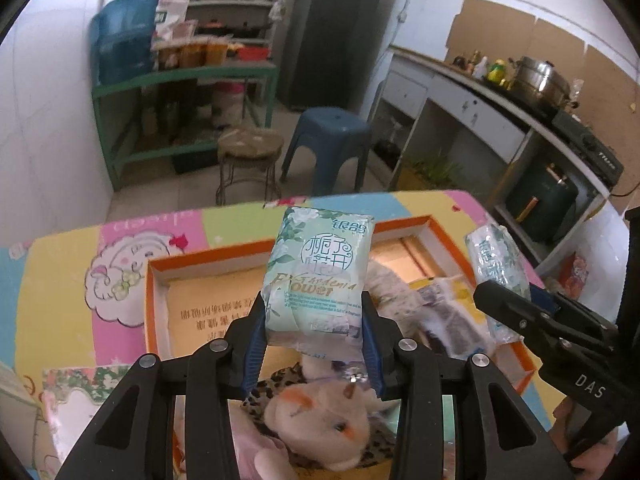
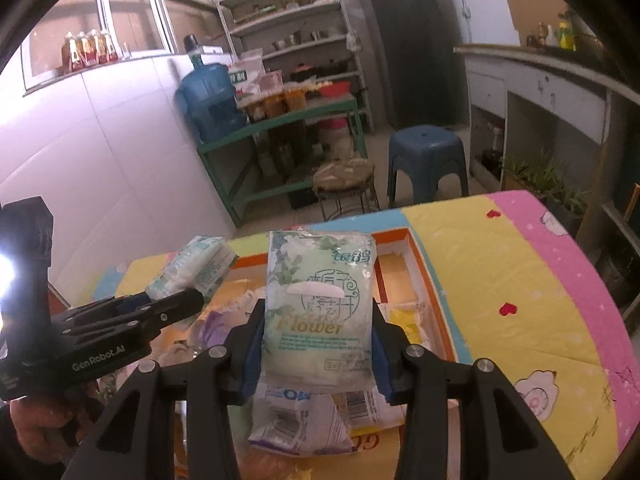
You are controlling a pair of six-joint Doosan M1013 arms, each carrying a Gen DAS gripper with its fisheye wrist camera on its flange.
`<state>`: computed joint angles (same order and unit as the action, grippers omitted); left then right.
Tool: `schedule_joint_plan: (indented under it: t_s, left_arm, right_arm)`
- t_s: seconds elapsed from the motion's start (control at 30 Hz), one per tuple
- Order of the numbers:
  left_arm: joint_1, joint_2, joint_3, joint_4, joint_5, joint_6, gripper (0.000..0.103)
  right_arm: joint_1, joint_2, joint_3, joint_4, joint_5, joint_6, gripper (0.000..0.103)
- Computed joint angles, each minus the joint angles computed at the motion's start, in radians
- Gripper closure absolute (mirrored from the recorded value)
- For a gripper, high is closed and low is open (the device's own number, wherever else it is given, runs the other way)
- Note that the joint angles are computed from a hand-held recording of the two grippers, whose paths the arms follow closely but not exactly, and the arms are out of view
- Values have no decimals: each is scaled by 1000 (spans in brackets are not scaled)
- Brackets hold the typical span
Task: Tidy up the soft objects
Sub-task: 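Carry the Flower tissue pack with the left tool while the right tool carries its pack over the box, then lower both tissue packs into the box and open both tools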
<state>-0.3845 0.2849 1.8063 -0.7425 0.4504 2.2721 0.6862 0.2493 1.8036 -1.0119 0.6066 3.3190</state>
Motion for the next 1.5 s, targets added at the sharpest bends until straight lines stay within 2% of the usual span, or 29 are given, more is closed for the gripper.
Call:
schedule_joint_plan:
  t_s: [0.17, 0.27, 0.4, 0.53, 0.67, 0.87, 1.07, 1.3, 1.5]
  left_arm:
    - [-1, 26, -14, 62, 19, -70, 59]
    - [-2, 33, -18, 76, 25, -86, 56]
    - [0, 42, -27, 98, 48, -123, 46]
    - [4, 36, -18, 66, 42, -108, 37]
    - [9, 30, -10, 21, 39, -77, 29]
    - [16, 8, 13, -51, 26, -7, 27]
    - [22, -40, 62, -185, -15, 125, 27]
    - [36, -134, 151, -474, -104, 437, 27]
    - [58, -229, 231, -811, -148, 799, 27]
  right_arm:
    - [-19, 15, -6, 82, -24, -68, 55]
    - [-33, 16, 6, 107, -72, -59, 53]
    - [-44, 17, 18, 151, -123, -69, 36]
    - [-46, 16, 28, 135, -136, -24, 35]
    - [-32, 11, 30, 95, -104, 25, 35]
    - [7, 1, 21, 27, -12, 86, 35]
    - [65, -10, 10, -75, 84, 169, 35]
    - [185, 5, -34, -254, 340, 213, 35]
    - [265, 19, -68, -354, 478, 225, 35]
